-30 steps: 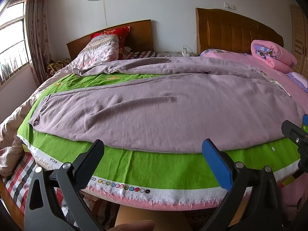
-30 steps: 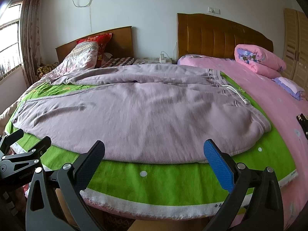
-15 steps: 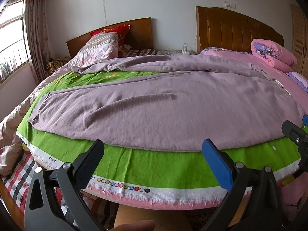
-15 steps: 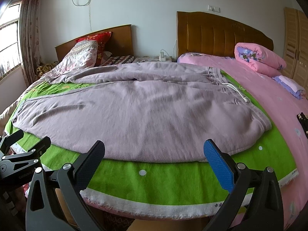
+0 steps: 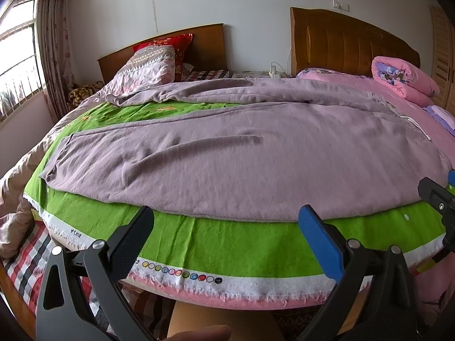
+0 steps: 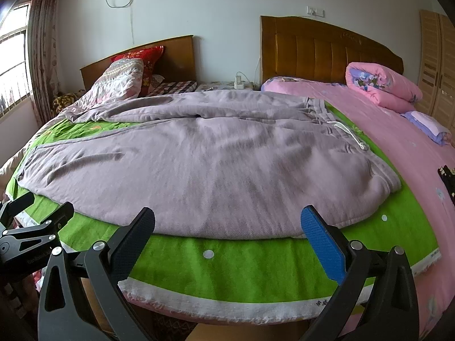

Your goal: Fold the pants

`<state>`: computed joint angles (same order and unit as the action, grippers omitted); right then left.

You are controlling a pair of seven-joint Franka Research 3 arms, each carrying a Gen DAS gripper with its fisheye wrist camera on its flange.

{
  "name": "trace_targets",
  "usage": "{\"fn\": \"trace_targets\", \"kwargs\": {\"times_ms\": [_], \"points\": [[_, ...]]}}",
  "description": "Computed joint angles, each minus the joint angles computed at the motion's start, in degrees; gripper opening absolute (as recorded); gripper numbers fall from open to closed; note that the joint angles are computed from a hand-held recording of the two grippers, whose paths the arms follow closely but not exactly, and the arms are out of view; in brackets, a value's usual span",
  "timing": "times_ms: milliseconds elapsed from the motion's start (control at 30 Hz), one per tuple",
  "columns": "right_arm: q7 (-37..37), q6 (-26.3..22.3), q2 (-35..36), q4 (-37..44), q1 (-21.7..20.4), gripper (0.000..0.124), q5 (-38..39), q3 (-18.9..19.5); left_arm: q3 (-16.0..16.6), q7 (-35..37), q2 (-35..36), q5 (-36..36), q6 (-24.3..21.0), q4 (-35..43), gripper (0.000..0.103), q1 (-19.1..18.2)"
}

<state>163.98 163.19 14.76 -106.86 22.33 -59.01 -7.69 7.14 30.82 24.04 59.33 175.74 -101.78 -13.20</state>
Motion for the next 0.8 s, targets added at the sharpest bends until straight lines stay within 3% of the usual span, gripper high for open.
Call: {"fn": "trace_targets", "kwargs": {"times_ms": [67,200,333,467,533,600,700,800], "points": [[-0.42,-0.15,0.18,0.19,-0.03,0.099,0.06,0.00,0.86,-0.84,0.26,1.29,0.03,0.46,0.102,-0.65],[-3.46,-0.25,0.96,1.01,-0.52,0.099,1.43,0.12,-3.28,7.22,1.83,-3.89,-2.36,3.04,0.102,2.37],[-5.90,-2.59,2.24,2.67,-0.19,0.099,3.18,-0.19,-2.95,10.36,4.17,-6.71,-4.15,7.77,0.102,1.47],[-8.75,-8.82,3.86,5.65,0.70,0.099,4.88,-0.18,-3.44,15.59,6.48,-8.52,-8.62,12.50,0.102,0.59],[-10.67,-10.92,4.73,7.13,0.88,0.099,5.81,-0.08,-2.03,15.34,8.09,-7.18,-9.37,15.51,0.102,-0.76],[-12.23,-13.45,5.85,9.14,1.16,0.099,6.60,-0.18,-4.94,19.64,9.67,-11.53,-11.48,18.17,0.102,1.13],[-14.69,-13.55,7.29,11.36,0.38,0.099,9.69,-0.11,-8.98,27.13,12.78,-19.21,-14.93,23.00,0.102,3.48],[-17.92,-14.52,9.21,14.35,0.08,0.099,13.07,-0.35,-10.36,32.93,16.28,-24.60,-19.33,28.96,0.102,3.56]]}}
